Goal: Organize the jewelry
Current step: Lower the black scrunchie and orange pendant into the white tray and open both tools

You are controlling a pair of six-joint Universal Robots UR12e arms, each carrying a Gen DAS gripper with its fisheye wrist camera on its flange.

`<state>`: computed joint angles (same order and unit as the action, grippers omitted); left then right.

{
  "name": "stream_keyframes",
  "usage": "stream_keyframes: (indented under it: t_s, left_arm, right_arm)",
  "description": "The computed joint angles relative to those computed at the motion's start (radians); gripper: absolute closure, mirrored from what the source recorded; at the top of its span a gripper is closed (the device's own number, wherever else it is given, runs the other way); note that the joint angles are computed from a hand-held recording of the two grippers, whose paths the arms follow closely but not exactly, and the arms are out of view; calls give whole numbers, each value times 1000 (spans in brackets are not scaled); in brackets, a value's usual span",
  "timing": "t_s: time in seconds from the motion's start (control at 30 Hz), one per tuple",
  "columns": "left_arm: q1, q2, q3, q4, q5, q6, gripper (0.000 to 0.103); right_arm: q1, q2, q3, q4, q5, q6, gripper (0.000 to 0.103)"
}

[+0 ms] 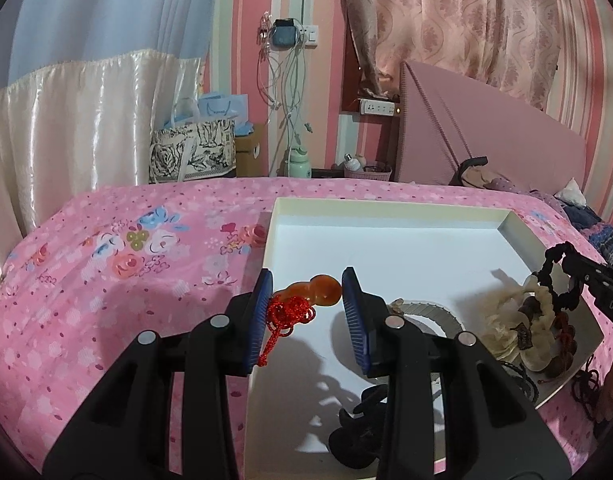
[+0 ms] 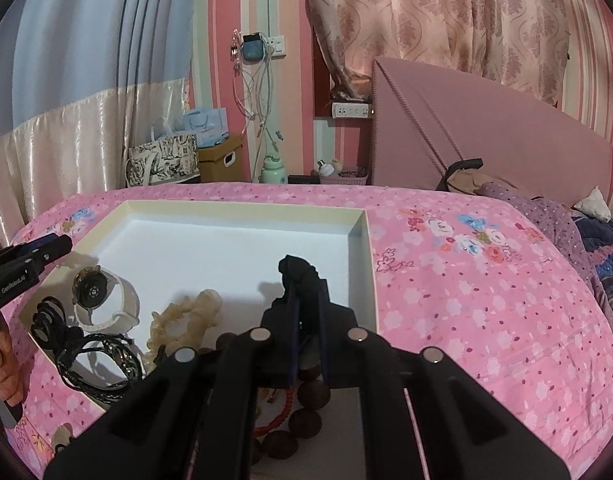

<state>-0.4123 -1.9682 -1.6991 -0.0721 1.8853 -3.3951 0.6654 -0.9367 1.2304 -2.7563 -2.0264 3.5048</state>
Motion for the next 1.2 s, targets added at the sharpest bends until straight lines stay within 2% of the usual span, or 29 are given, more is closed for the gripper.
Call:
stream_keyframes:
  t_s: [0.37, 0.53, 0.63, 1.2]
  left_arm:
    - [4, -7, 16, -57, -16, -16, 68]
    - [24, -5, 26, -124, -93, -50, 68]
    - [29, -6, 24, -129, -106, -69, 68]
    - [19, -11, 32, -141, -83, -54, 67]
  right_arm:
    - [2, 2, -3, 13, 3, 2, 95]
    - [1, 2, -3, 16, 8, 5, 95]
    - [1, 2, -2, 18, 9, 5, 95]
    - [2, 4, -3, 17, 4, 10, 93]
